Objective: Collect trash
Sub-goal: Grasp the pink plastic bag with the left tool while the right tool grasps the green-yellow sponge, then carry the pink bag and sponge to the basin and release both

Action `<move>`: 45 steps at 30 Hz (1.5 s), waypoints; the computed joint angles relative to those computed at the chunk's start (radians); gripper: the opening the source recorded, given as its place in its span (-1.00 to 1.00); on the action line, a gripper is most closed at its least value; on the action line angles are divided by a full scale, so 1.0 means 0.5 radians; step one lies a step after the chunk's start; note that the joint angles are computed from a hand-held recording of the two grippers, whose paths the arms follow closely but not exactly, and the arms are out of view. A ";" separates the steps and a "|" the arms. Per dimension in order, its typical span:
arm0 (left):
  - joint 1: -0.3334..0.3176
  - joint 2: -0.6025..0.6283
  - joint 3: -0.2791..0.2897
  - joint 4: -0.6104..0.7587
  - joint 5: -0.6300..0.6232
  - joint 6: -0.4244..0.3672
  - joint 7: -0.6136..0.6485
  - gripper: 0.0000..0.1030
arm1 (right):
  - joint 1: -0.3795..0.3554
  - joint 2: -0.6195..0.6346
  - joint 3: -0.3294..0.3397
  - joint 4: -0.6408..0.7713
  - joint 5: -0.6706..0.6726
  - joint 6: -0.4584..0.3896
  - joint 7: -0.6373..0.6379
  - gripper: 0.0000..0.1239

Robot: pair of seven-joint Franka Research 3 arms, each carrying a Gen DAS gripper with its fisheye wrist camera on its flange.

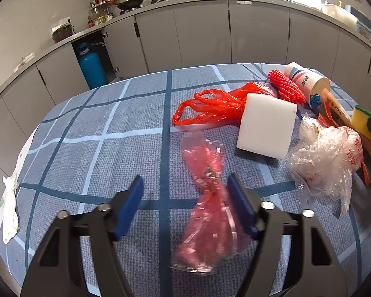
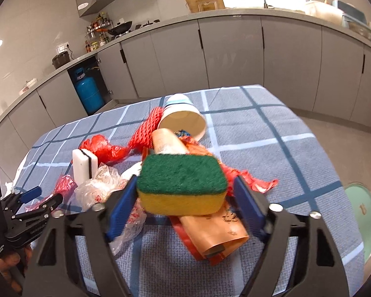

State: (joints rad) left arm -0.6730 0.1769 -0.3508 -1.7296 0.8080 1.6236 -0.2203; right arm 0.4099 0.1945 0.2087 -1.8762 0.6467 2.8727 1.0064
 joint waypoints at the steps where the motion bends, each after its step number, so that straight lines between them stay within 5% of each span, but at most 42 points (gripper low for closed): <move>1: 0.008 -0.009 0.001 -0.013 -0.009 0.029 0.011 -0.15 | 0.001 -0.005 0.006 -0.012 0.010 0.028 -0.016 0.10; 3: 0.025 -0.035 0.001 -0.051 -0.035 0.097 0.011 -0.45 | -0.001 -0.011 0.015 -0.020 0.029 0.045 -0.046 0.09; 7: 0.015 -0.021 -0.008 -0.028 -0.027 0.039 0.026 -0.59 | -0.003 -0.027 0.033 -0.032 0.084 0.075 -0.108 0.08; 31: -0.166 0.026 -0.039 0.289 0.219 -0.641 0.069 -0.63 | 0.068 -0.271 0.020 -0.132 0.883 0.200 -0.853 0.08; 45: -0.302 0.176 0.016 0.566 0.458 -0.665 0.226 -0.63 | 0.104 -0.380 -0.073 -0.213 1.099 0.216 -1.006 0.08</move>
State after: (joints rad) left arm -0.8237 0.2651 -0.3431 -1.4469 1.0370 1.2910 -0.1075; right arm 0.4621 0.0046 0.1722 -1.9827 1.1962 2.9806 0.5032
